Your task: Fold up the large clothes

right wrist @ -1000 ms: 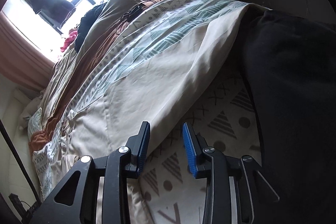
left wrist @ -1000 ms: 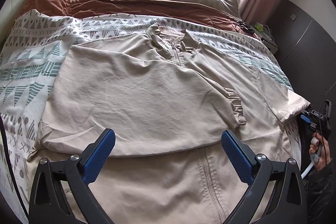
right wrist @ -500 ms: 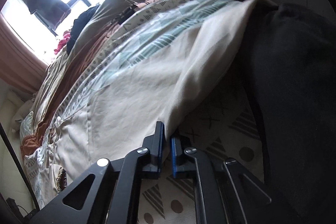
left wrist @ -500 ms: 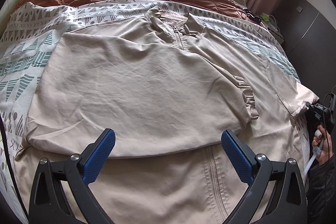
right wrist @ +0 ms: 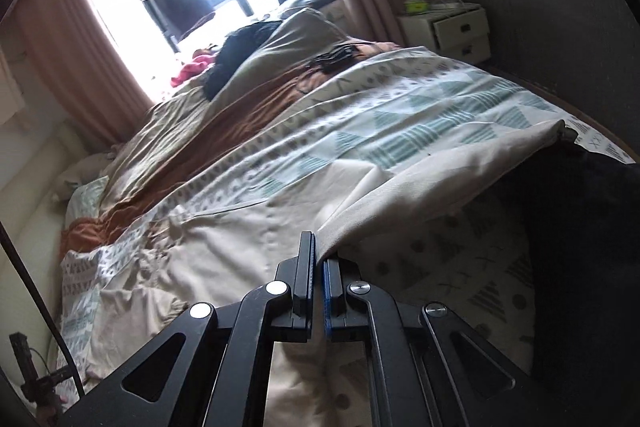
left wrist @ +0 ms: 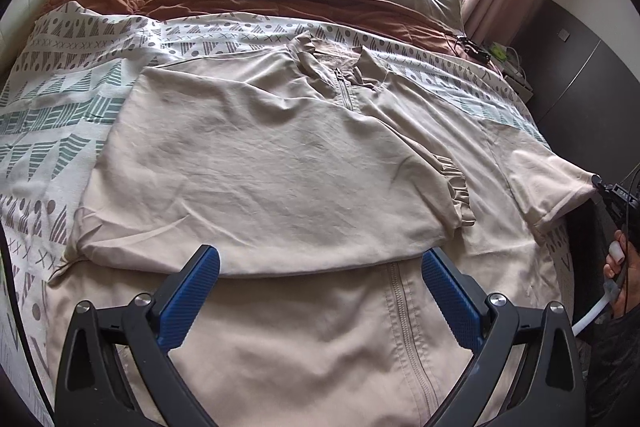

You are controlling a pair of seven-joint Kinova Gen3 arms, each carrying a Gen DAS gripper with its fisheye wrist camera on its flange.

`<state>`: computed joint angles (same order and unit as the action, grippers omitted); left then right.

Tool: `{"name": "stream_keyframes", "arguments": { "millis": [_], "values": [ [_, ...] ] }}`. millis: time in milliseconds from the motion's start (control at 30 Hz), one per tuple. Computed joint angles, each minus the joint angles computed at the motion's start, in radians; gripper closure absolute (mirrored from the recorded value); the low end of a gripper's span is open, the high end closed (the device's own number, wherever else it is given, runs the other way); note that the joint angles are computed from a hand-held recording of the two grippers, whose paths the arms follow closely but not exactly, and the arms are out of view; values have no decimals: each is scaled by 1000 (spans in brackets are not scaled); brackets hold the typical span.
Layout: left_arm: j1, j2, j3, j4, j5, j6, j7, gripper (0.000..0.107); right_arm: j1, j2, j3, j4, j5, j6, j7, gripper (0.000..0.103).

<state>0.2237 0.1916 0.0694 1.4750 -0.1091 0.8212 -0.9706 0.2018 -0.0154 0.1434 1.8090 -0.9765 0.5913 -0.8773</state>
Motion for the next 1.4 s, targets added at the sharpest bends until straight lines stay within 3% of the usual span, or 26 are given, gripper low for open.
{"name": "stream_keyframes", "arguments": {
  "millis": [333,533,633,667,733,767,800,933,1000,1100,1400],
  "values": [
    [-37,-129,5,120,15,-46,9,5,-52,-19,-9,42,-50,110,116,103],
    [-71,-200,10,201,34,-71,6,5,-74,37,-47,35,14,149,49,102],
    [-88,-224,12,236,48,-78,4,5,-49,98,-55,7,2,232,-8,100],
    [-93,-230,13,245,50,-79,4,5,-44,115,-51,4,-5,249,-23,96],
    [-100,-241,16,262,52,-83,9,5,-10,137,-70,5,-15,261,-18,73],
    [-103,-246,18,272,55,-89,11,5,9,150,-73,-1,-25,284,-11,40],
    [-106,-250,18,279,60,-94,9,5,32,157,-74,2,-42,310,8,24],
    [-108,-255,27,303,69,-119,7,5,116,129,-62,31,-122,389,96,24],
    [-95,-245,34,301,46,-122,28,5,137,97,-33,69,-150,372,128,24],
    [-83,-234,69,297,-42,-132,113,5,179,86,17,64,-144,376,128,24],
    [-39,-172,57,255,-58,-125,120,5,274,138,44,22,-98,327,59,25]
  ]
}}
